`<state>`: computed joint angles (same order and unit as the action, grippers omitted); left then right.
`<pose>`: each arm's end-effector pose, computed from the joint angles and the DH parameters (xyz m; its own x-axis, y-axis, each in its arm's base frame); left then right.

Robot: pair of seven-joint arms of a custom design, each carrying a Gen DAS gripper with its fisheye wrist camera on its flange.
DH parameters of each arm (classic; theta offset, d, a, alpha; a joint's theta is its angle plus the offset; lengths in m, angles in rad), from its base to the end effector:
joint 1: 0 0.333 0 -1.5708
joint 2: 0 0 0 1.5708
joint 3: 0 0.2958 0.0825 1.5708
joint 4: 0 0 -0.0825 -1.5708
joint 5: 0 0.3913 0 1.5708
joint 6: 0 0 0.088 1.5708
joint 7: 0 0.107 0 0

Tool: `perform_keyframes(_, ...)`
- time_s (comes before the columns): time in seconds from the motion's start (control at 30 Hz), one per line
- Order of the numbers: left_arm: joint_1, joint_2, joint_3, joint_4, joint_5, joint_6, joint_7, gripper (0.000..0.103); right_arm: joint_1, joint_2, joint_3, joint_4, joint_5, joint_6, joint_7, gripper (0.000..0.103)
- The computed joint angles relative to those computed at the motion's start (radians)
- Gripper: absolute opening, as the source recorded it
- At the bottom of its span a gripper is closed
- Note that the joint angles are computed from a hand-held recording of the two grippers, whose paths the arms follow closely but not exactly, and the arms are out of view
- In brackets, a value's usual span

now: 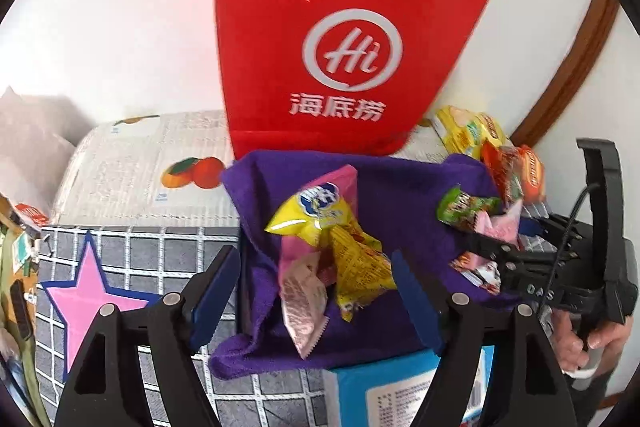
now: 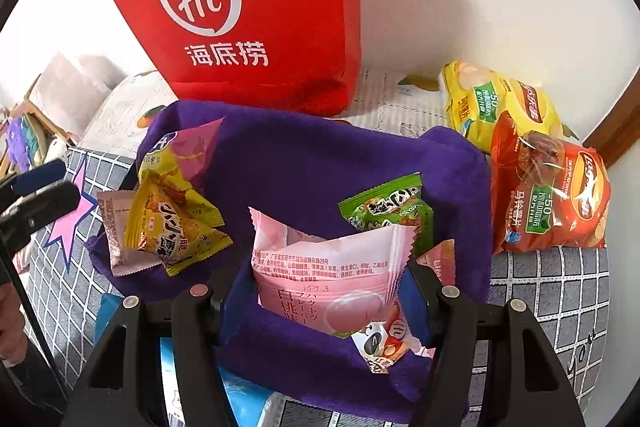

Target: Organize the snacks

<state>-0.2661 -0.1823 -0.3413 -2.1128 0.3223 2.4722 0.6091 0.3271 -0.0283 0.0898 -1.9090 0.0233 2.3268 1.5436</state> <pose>0.4506 -0.3249 0.5258 0.0894 -0.9814 0.1701 -0.8189 -0.1696 -0.5482 0.5460 0.2428 0.5316 0.4208 -0.9071 -0.0079 -0.8198 -0.3765 -0.4316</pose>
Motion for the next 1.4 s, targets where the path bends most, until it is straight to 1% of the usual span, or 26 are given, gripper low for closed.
perform_keyframes(0.03,-0.005,-0.004,0.007,-0.008,-0.019,0.018,0.019,0.076,0.0,-0.001,0.0,-0.001,0.002,0.003,0.002,0.064)
perform_keyframes(0.07,-0.001,-0.01,0.005,-0.015,-0.012,0.027,0.01,0.076,-0.001,-0.004,-0.001,-0.004,0.008,0.009,0.001,0.064)
perform_keyframes(0.17,0.016,-0.02,-0.015,-0.018,0.055,0.019,-0.046,0.076,-0.003,-0.025,-0.005,-0.022,0.043,0.043,-0.014,0.064)
perform_keyframes(0.27,0.016,-0.028,-0.014,-0.017,0.06,0.012,-0.046,0.076,0.003,-0.056,-0.015,-0.054,0.14,0.1,-0.074,0.064)
perform_keyframes(0.33,0.019,-0.037,-0.016,-0.02,0.068,0.008,-0.052,0.076,0.016,-0.081,-0.027,-0.071,0.253,0.123,-0.157,0.064)
perform_keyframes(0.37,0.02,-0.042,-0.018,-0.019,0.069,-0.001,-0.053,0.076,0.021,-0.092,-0.03,-0.076,0.292,0.127,-0.177,0.064)
perform_keyframes(0.53,0.014,-0.068,-0.004,-0.042,-0.001,0.024,-0.015,0.076,0.047,-0.139,-0.039,-0.101,0.412,0.153,-0.229,0.064)
perform_keyframes(0.6,0.018,-0.071,-0.011,-0.04,-0.009,0.019,-0.007,0.076,0.061,-0.174,-0.037,-0.131,0.431,0.194,-0.247,0.064)
perform_keyframes(0.63,0.02,-0.069,-0.016,-0.034,-0.006,0.009,-0.003,0.076,0.067,-0.194,-0.034,-0.15,0.428,0.216,-0.242,0.064)
perform_keyframes(0.7,0.016,-0.07,-0.022,-0.024,-0.008,-0.007,0.011,0.076,0.085,-0.234,-0.04,-0.182,0.434,0.232,-0.242,0.064)
perform_keyframes(0.77,0.012,-0.08,-0.024,-0.027,-0.013,-0.002,0.017,0.076,0.103,-0.273,-0.052,-0.209,0.437,0.227,-0.244,0.064)
perform_keyframes(0.83,0.013,-0.099,-0.032,-0.032,-0.007,-0.002,0.014,0.076,0.116,-0.333,-0.051,-0.254,0.417,0.237,-0.228,0.064)
perform_keyframes(0.97,0.023,-0.133,-0.061,-0.025,0.031,-0.048,-0.018,0.076,0.137,-0.474,-0.042,-0.362,0.339,0.288,-0.178,0.064)
perform_keyframes(1.0,0.022,-0.141,-0.061,-0.027,0.028,-0.051,-0.019,0.076,0.137,-0.508,-0.034,-0.385,0.31,0.297,-0.157,0.066)
perform_keyframes(1.03,0.019,-0.155,-0.062,-0.031,0.021,-0.06,-0.022,0.076,0.135,-0.544,-0.024,-0.407,0.277,0.299,-0.131,0.069)
perform_keyframes(1.13,0.019,-0.204,-0.069,-0.056,0.007,-0.072,-0.039,0.076,0.144,-0.618,-0.017,-0.443,0.203,0.274,-0.075,0.078)
perform_keyframes(1.23,0.01,-0.281,-0.077,-0.114,-0.025,-0.073,-0.044,0.076,0.15,-0.684,-0.007,-0.473,0.14,0.238,-0.009,0.08)
perform_keyframes(1.3,0.003,-0.333,-0.086,-0.152,-0.051,-0.086,-0.041,0.076,0.167,-0.724,-0.014,-0.496,0.118,0.22,0.027,0.08)
perform_keyframes(1.4,-0.005,-0.407,-0.101,-0.206,-0.083,-0.107,-0.032,0.076,0.186,-0.787,-0.019,-0.541,0.096,0.217,0.076,0.08)
